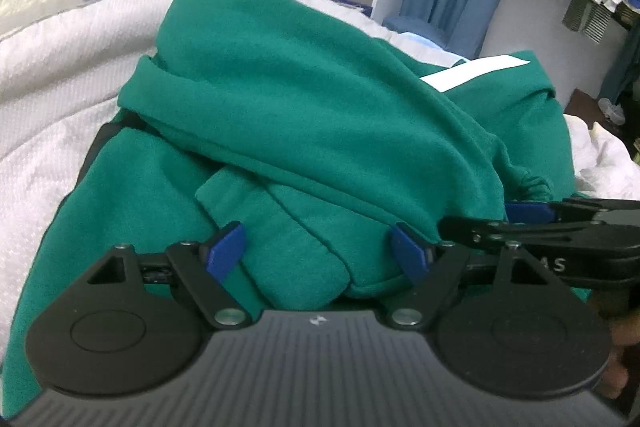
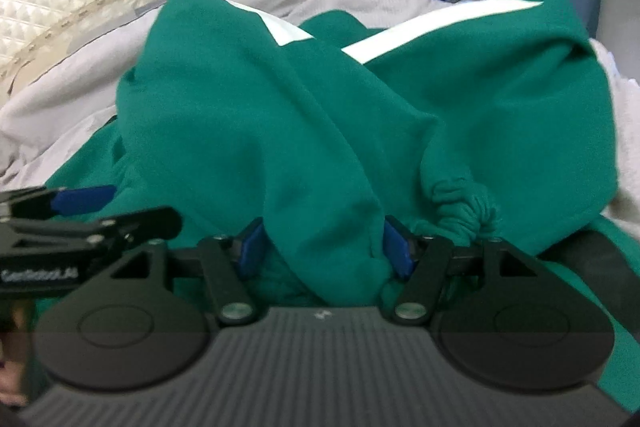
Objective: Fold large clothes
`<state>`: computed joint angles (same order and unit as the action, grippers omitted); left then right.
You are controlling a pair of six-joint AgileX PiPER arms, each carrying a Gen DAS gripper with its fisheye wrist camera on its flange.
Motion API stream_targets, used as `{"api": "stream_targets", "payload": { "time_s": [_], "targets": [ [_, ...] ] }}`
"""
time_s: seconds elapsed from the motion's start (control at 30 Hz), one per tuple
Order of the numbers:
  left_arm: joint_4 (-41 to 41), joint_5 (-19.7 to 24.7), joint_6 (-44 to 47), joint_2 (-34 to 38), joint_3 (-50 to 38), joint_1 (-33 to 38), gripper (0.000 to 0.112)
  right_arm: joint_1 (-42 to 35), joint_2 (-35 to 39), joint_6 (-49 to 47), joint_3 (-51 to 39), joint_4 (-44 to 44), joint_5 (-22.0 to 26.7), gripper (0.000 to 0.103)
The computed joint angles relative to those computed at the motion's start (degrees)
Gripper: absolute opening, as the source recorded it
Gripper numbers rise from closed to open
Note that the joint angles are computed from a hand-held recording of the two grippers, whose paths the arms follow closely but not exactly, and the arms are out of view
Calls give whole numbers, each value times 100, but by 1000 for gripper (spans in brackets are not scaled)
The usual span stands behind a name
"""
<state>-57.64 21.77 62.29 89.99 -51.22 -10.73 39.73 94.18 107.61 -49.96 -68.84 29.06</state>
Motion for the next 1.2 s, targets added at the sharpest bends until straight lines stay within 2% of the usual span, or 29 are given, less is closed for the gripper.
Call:
{"api": "stream_targets", "payload": {
  "time_s": [0.17, 0.23, 0.3, 0.4, 0.47, 0.67, 0.7, 0.8, 0.87, 0.9, 1.0, 1.1, 1.2],
  "targets": [
    [-135, 68, 48, 75, -83, 73, 86, -65, -148, 36, 43, 137, -133, 65],
    [-144, 225, -12, 35, -123, 170, 86, -30, -517, -142, 192, 467, -168, 66],
    [-112, 555, -216, -75, -176, 373, 86, 104, -914, -499, 266, 928, 21, 66],
    [-378, 1018, -212, -447, -45, 810, 86, 412, -1545, -771, 391, 1605, 467, 66],
    [-259, 879, -399, -851, 163, 904, 86, 618, -2023, -702, 566, 1975, 797, 67],
    [373, 1320, -1148, -1809, 359, 1458, 86, 1436, -3336, -453, 1033, 2735, 2288, 68],
    [531, 1418, -1300, -1929, 353, 1554, 86, 1590, -3544, -370, 1142, 2791, 2537, 69],
    [769, 1781, -1590, -2263, 346, 1985, 86, 1901, -4119, -4, 1578, 2881, 2983, 83],
    [963, 1979, -1784, -2482, 312, 2303, 86, 1564, -4470, 208, 1855, 3099, 2862, 83],
    [1008, 2128, -1801, -2555, 287, 2528, 86, 1313, -4663, 241, 2042, 3138, 2654, 83],
    [1230, 2489, -1800, -2605, 203, 3182, 86, 503, -4733, 23, 2311, 3372, 2251, 83],
    [1397, 2752, -1824, -2462, 157, 3874, 86, -718, -4864, -679, 2697, 4038, 1305, 83],
    [1519, 2947, -2187, -2043, 8, 4291, 86, -1232, -5023, -973, 2936, 4441, 879, 83]
  ]
}}
